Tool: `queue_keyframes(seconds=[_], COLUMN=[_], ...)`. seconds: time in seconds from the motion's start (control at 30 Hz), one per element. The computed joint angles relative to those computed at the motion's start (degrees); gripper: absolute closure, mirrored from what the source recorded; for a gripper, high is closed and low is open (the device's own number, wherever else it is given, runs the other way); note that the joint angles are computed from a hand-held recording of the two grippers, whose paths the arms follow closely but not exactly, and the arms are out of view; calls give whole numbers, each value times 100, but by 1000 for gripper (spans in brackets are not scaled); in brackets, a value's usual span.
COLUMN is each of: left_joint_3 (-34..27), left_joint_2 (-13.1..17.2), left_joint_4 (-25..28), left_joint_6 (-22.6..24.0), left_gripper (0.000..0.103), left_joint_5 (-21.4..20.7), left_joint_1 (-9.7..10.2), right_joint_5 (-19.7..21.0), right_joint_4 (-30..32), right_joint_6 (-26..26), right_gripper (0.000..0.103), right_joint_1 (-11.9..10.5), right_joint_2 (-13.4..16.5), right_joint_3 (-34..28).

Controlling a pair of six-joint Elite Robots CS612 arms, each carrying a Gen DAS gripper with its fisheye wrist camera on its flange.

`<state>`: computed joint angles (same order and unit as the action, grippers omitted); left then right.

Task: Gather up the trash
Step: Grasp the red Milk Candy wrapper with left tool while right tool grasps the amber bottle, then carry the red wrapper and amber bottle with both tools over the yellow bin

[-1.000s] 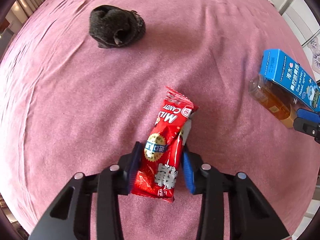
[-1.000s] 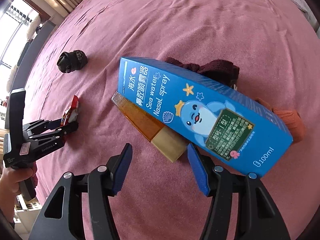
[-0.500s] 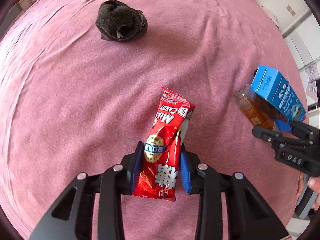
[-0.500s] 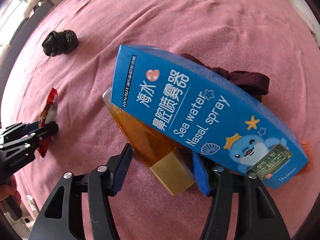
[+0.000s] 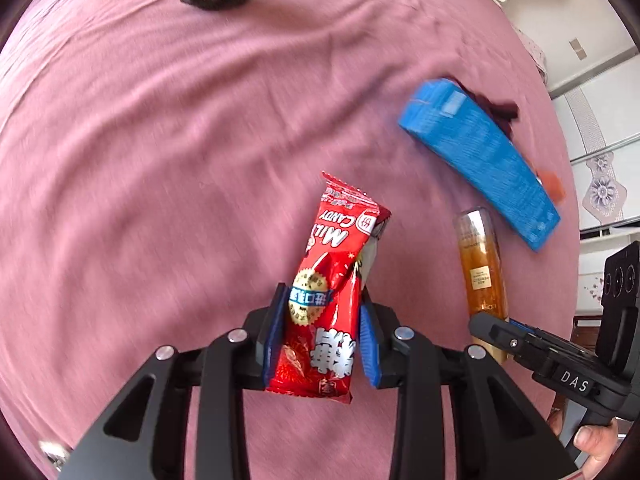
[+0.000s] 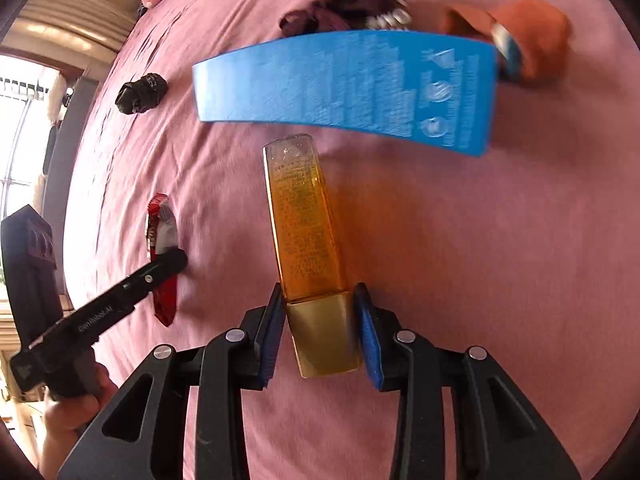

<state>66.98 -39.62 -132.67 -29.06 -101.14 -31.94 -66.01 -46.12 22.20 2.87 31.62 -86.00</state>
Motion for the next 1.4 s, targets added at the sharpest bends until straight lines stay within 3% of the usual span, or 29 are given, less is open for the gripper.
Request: queue_keyframes(seconds=[0.1,0.27,0.4,0.8,1.07,1.4], left_joint_3=[398,922,1195,1120,727,-494], left_joint_2=[-226,-534,-733,-874,-771,-148], left_joint_4=[-152,-372,-446,-339,-65,618], left_joint_6=[-143,-530,-527,-403,-243,162], left_gripper=[70,70,70,70,70,70], left_joint_5=[49,-260,-452,-566,-723,-895], left_joint_1=[-172,-342,-563,-1197,-1627,-2170], right_joint_5=[109,233,297,383,377,241], right_joint_4=[384,831,1049,1803,2571,3258], right_joint_6=[158,466,672,1331,1293,1105], right_gripper=[70,71,72,72,72,72], right_joint_1=[-28,-174,-280,-928,-1536,-2496], right_joint_2=[134,246,305,488,436,305], right_joint_3=[-432,-1062,-1467,-2841,-3603,-4332])
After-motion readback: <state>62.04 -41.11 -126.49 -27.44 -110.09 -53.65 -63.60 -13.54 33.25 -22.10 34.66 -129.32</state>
